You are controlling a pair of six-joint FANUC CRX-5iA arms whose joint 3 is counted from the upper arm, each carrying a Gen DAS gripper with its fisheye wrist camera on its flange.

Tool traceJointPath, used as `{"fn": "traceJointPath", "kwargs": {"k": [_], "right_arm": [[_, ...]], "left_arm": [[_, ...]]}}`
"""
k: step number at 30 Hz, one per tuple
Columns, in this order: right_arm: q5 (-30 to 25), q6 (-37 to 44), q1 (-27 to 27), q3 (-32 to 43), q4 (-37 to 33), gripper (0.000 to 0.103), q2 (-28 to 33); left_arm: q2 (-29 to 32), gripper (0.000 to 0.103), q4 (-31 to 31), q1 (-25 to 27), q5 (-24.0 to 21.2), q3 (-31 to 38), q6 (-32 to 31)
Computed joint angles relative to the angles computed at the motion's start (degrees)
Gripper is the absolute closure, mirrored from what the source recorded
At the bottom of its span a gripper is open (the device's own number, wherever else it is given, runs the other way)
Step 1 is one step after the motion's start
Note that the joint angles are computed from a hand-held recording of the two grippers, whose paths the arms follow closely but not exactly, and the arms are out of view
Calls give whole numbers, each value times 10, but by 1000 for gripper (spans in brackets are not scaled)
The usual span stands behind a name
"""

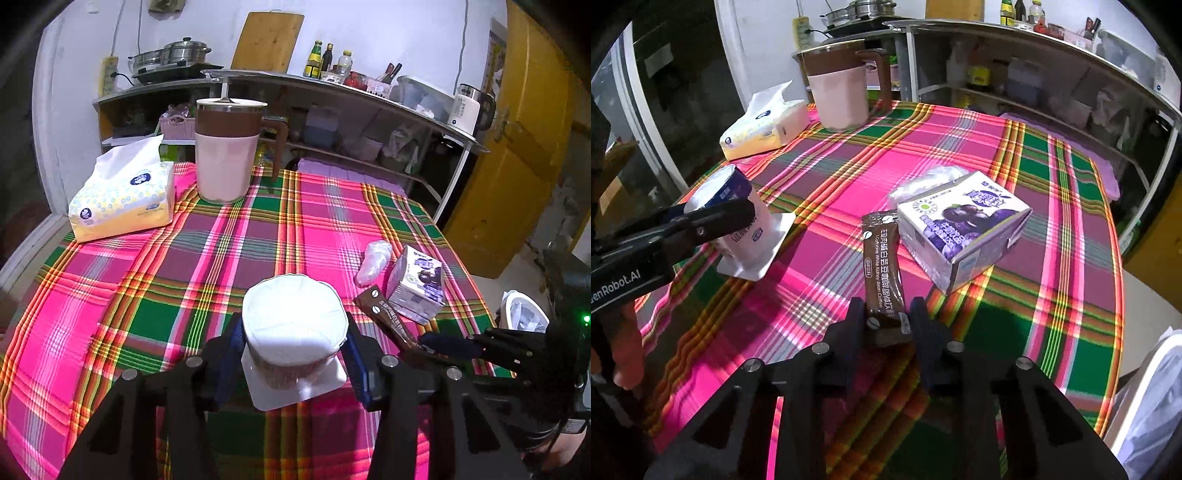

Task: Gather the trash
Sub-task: 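Grasp the white yogurt cup with the left tool while the right tool grasps the brown snack packet, then carry the yogurt cup with the left tool and brown packet with the right tool over the bin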

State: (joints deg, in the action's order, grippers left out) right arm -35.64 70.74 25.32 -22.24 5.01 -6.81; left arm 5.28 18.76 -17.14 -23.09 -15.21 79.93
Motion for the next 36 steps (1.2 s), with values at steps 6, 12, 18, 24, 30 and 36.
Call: {"fn": "traceJointPath", "kwargs": {"k": [6, 12, 18, 24, 30, 36], "right_arm": [[11, -38, 13, -41, 8, 77, -55], [11, -114, 37, -100, 50, 77, -133], [-11, -203, 61, -154, 109, 77, -211], [-41, -264, 82, -190, 153, 77, -269], [-68, -308, 91, -218, 184, 77, -319], [-88, -329, 85, -237, 199, 77, -358]], "left_arm": [[-25, 52, 40, -5, 13, -35, -40], [-60, 53, 79, -17, 18, -73, -80], [-88, 53, 111, -38, 18, -98, -113], [-106, 53, 134, -66, 16, -112, -139], [-111, 53, 141, -90, 14, -114, -153], [-105, 53, 128, -110, 10, -100, -144]]}}
